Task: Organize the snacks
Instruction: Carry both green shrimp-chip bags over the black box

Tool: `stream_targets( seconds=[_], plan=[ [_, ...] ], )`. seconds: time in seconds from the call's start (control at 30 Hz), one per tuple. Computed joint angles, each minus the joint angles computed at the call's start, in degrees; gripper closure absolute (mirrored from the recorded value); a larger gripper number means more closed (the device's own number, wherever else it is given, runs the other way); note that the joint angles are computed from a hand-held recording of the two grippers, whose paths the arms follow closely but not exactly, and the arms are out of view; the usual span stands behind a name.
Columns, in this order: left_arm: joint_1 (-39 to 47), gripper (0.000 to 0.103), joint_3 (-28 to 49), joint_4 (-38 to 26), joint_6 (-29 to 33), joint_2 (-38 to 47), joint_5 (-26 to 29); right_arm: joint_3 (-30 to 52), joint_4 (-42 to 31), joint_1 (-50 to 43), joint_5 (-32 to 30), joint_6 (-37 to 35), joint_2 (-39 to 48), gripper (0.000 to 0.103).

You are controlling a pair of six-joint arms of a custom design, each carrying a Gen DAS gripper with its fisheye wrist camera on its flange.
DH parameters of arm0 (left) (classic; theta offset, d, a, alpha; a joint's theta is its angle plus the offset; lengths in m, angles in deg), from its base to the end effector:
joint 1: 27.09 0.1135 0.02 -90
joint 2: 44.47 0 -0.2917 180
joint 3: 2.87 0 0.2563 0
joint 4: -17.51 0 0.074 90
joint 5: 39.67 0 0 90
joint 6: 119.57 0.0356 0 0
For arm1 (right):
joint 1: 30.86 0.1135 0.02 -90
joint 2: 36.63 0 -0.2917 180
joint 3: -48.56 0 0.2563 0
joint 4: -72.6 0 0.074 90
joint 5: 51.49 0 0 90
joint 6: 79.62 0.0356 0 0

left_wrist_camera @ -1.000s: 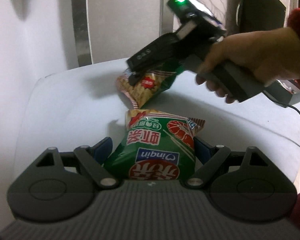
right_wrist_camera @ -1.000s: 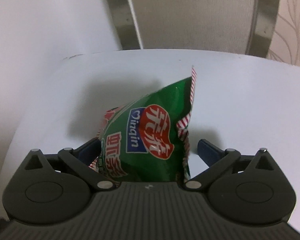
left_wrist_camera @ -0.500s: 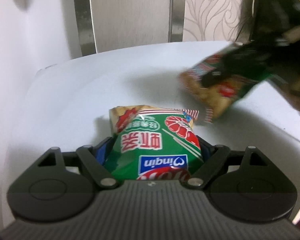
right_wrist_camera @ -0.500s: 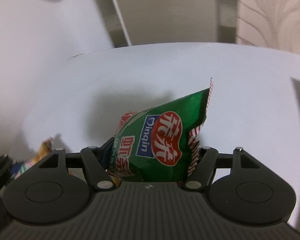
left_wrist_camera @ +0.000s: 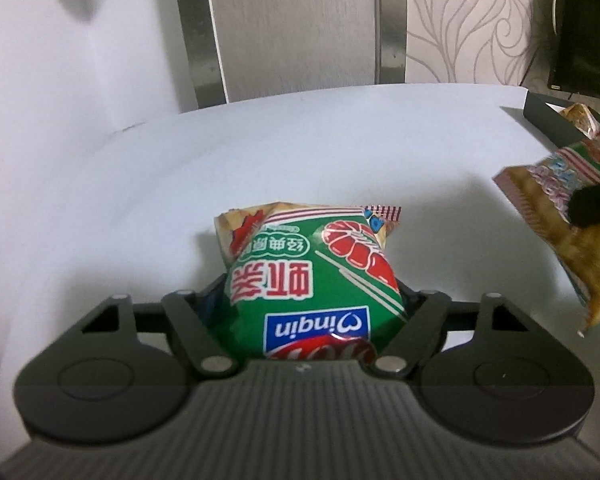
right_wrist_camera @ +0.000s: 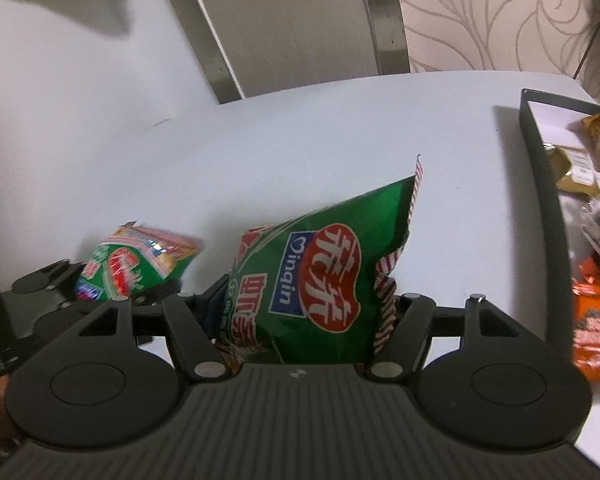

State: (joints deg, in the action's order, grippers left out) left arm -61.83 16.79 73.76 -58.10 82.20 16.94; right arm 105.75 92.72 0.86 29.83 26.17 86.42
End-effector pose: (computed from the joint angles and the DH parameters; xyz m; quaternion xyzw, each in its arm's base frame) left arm 0.1631 -0.0892 0.0220 -0.0474 0.9061 0.0617 0.4158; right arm 0.3035 0.1939 0.0459 -0.1562 0.9108 0.2155 0.3156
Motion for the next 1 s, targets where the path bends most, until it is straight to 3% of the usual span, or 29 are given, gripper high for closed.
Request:
stream_targets(
  seconds=[0.13,0.4,0.67,1.0],
  plan=[
    [-2.5,0.034,1.5,-5.8,-3.6,-3.0,-2.2,-6.4,4.3,-1.4,-2.1,0.1,-2.9,0.031],
    [-8.4,0.038,3.3,-16.3,-7.7,-10.5,-6.9,-12.6,9.9,-3.2,-6.2,0.7,-4.6,0.031],
    [-9.6,0.038,8.4,-25.5,-4.8,-18.6,-8.0,-16.0,11.9,-5.7,-9.9,-0.9,-9.0,0.031],
    [-9.7,0.038,19.7,-22.7,4.0,-15.6,-4.6,-21.5,10.2,-17.7,-13.3,-3.5,-19.1,0.031]
  ],
)
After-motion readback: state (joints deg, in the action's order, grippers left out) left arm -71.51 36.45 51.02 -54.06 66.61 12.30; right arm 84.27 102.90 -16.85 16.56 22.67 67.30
